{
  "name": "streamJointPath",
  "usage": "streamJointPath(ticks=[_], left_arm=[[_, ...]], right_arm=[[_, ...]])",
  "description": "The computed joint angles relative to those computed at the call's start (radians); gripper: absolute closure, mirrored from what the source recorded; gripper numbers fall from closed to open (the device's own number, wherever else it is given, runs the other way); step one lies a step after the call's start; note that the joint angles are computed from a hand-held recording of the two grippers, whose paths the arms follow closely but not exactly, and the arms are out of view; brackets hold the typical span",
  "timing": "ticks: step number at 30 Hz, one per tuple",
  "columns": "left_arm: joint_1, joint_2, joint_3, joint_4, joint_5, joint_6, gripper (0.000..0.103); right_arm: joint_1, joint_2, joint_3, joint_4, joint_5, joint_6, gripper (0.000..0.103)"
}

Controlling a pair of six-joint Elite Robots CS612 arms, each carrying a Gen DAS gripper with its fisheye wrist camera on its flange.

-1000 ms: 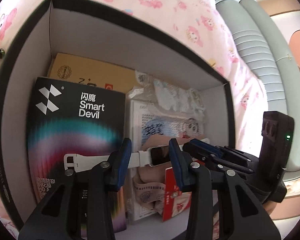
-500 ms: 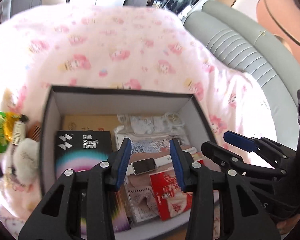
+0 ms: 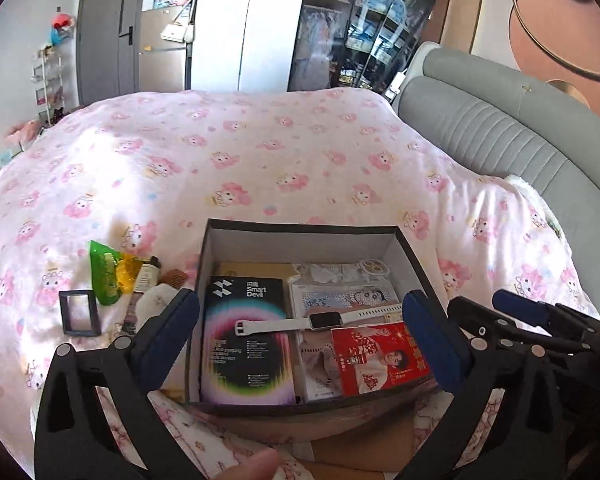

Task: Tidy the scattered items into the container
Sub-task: 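Withdraw both tools up from the box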

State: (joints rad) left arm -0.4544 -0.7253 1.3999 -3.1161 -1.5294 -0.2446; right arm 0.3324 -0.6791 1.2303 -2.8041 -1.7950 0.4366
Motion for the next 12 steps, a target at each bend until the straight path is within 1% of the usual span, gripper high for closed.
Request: streamJointPath(ticks=[1,4,7,12], left_arm=[[-0.001,-0.006,0.009,-0.007,0.008,0.004,0.001],[-0.007,-0.018,0.032,-0.026,0.034,0.026,0.001],[-0.011,-0.03,0.054,-0.038,0.051,0.024,0.001],[-0.011,-0.041,0.067,-0.016,0.019,0.015,0.001]], right_arm=[[-0.002,-0.002,0.006,-0.004,0.018,0.005,0.043],[0.005,-0.008,0.024,-0.019,0.007,-0.009,0.043],[0.005,-0.014,0.042,-0.026,0.027,-0.007,0.043],[0.003,-0.023,0.061,-0.031,0.031,-0.003,0.043]])
